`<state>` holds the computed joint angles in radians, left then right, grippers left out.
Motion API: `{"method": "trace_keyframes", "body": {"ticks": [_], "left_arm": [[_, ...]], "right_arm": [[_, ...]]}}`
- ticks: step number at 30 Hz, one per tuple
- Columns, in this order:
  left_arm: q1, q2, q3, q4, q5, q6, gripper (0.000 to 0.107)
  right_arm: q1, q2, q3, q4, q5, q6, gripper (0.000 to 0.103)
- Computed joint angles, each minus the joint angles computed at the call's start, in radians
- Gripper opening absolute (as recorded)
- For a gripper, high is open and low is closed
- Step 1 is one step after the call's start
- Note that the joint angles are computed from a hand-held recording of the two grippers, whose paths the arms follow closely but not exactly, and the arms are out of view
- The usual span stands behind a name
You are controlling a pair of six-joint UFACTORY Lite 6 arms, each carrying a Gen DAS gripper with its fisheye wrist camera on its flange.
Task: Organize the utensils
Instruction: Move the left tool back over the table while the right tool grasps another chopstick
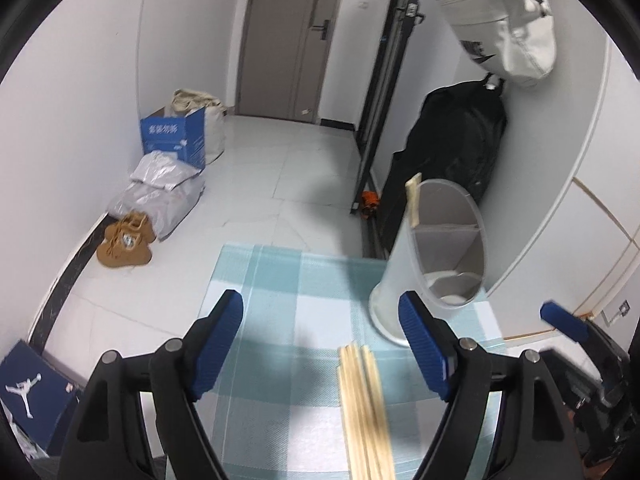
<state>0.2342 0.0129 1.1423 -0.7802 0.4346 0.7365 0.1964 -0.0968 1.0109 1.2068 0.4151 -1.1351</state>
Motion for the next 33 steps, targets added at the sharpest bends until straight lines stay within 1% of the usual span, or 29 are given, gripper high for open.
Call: {"method": "trace_keyframes", "body": {"ticks": [2,4,5,6,8,9,10,11,13,14,15,17,19,21,22,26,27,29,31,33], "left_arm": [[0.015,0.015,-0.015,-0.016,-0.009,0.018,0.076],[0.041,0.031,-0.026,-0.055,0.011,0.062,0.076],[0.048,0.041,-0.024,-0.059,0.015,0.070,0.076],[0.053,0.053,-0.022,-0.050,0.011,0.071,0.076],[0.058,0.056,-0.035,-0.032,0.002,0.059,0.076],[0.068,0.075,-0.020,-0.011,0.015,0.032,0.076],[0.077,0.092,-0.006,0.000,0.032,0.017,0.076],[0.087,0.103,0.002,-0.001,0.045,0.014,0.076],[0.108,0.136,0.033,0.009,0.071,-0.015,0.076],[0.112,0.144,0.040,0.014,0.076,-0.026,0.076],[0.119,0.159,0.058,0.027,0.089,-0.052,0.076],[0.121,0.171,0.075,0.049,0.098,-0.081,0.076],[0.114,0.155,0.062,0.070,0.071,-0.083,0.076],[0.104,0.129,0.041,0.099,0.040,-0.095,0.076],[0.109,0.130,0.038,0.080,0.043,-0.069,0.076],[0.128,0.146,0.057,0.060,0.082,-0.057,0.076],[0.144,0.176,0.083,0.048,0.091,-0.035,0.076],[0.152,0.198,0.105,0.050,0.097,-0.036,0.076],[0.150,0.206,0.115,0.064,0.097,-0.052,0.076],[0.154,0.209,0.120,0.062,0.103,-0.053,0.076]], "right_arm": [[0.019,0.037,0.010,-0.096,-0.009,0.091,0.103],[0.042,0.087,0.028,-0.198,-0.021,0.194,0.103],[0.050,0.113,0.038,-0.218,-0.020,0.215,0.103],[0.055,0.132,0.046,-0.233,-0.018,0.231,0.102],[0.070,0.182,0.065,-0.270,-0.011,0.265,0.096],[0.080,0.217,0.091,-0.313,-0.003,0.306,0.090],[0.095,0.270,0.129,-0.385,0.009,0.373,0.079],[0.110,0.289,0.136,-0.418,0.007,0.407,0.074],[0.137,0.392,0.217,-0.582,0.021,0.571,0.064],[0.147,0.436,0.254,-0.659,0.031,0.651,0.060],[0.150,0.472,0.283,-0.696,0.041,0.691,0.054],[0.160,0.531,0.329,-0.774,0.053,0.769,0.052],[0.178,0.590,0.383,-0.898,0.061,0.878,0.042],[0.194,0.630,0.422,-0.996,0.079,0.955,0.039],[0.202,0.649,0.441,-1.047,0.092,0.999,0.034],[0.211,0.670,0.472,-1.094,0.121,1.038,0.032],[0.217,0.673,0.485,-1.117,0.135,1.059,0.032],[0.239,0.689,0.519,-1.191,0.172,1.124,0.032],[0.259,0.719,0.572,-1.250,0.219,1.168,0.028],[0.275,0.738,0.606,-1.295,0.254,1.201,0.028]]}}
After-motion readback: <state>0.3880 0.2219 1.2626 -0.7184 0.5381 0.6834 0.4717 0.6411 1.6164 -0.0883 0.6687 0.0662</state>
